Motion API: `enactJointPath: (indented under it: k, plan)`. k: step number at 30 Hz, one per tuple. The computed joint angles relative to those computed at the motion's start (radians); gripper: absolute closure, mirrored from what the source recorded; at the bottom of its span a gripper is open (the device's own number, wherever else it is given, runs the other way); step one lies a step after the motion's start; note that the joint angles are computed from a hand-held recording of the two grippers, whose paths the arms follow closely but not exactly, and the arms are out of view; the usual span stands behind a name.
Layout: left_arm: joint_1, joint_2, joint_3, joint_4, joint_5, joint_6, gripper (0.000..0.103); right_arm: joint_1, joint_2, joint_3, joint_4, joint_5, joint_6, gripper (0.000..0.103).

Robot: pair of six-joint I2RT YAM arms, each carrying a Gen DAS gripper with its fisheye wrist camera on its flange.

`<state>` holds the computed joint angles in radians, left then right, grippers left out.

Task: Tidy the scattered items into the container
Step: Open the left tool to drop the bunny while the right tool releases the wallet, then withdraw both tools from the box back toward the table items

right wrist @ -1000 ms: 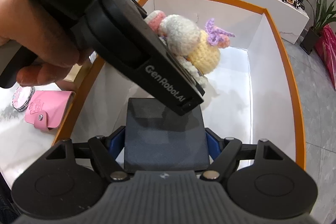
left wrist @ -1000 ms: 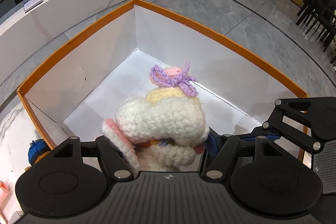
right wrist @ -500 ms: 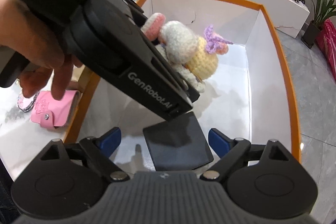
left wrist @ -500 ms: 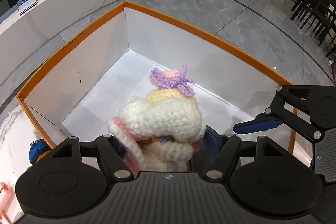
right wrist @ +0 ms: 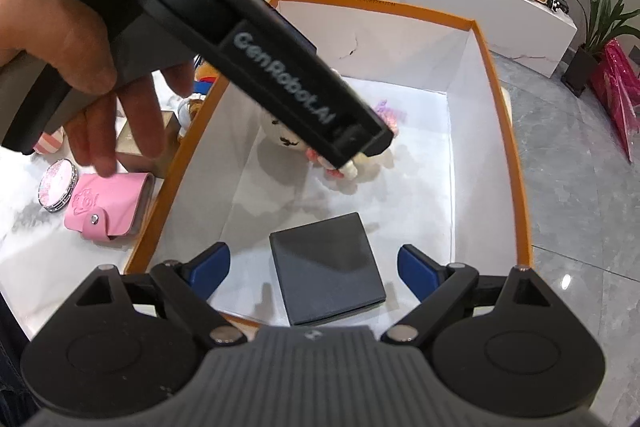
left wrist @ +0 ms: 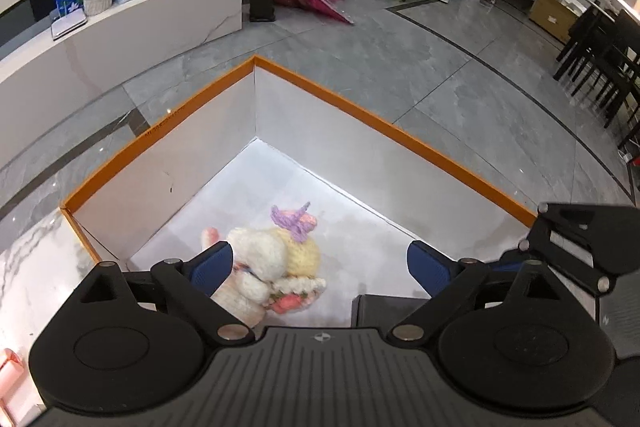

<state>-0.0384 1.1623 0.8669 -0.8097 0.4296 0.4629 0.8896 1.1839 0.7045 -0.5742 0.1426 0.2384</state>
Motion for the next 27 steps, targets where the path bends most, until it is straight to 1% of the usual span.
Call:
enactJointPath:
  k: [5,12,13,18,21,27]
  plan:
    - [0.074,-0.022,0.015,-0.052,0.040,0.064,0.000,-0.028,0.026,0.025,0.016,0.003,-0.026,0.011]
    - [0.281,-0.056,0.085,-0.198,0.153,0.240,0.000,-0.036,0.044,0.067,0.002,0.017,-0.041,0.011]
    - [0.318,-0.056,0.102,-0.223,0.173,0.267,0.000,-0.017,0.032,0.068,-0.011,0.030,-0.026,0.011]
    - [0.519,-0.021,0.210,-0.356,0.269,0.431,0.000,0.039,0.023,0.113,-0.055,0.074,0.006,0.011]
    - [0.654,0.016,0.276,-0.445,0.323,0.560,0.000,0.048,0.037,0.151,-0.064,0.084,-0.003,0.011]
    - [0.904,0.124,0.378,-0.609,0.392,0.832,0.000,0.153,0.068,0.228,-0.096,0.142,0.033,0.011]
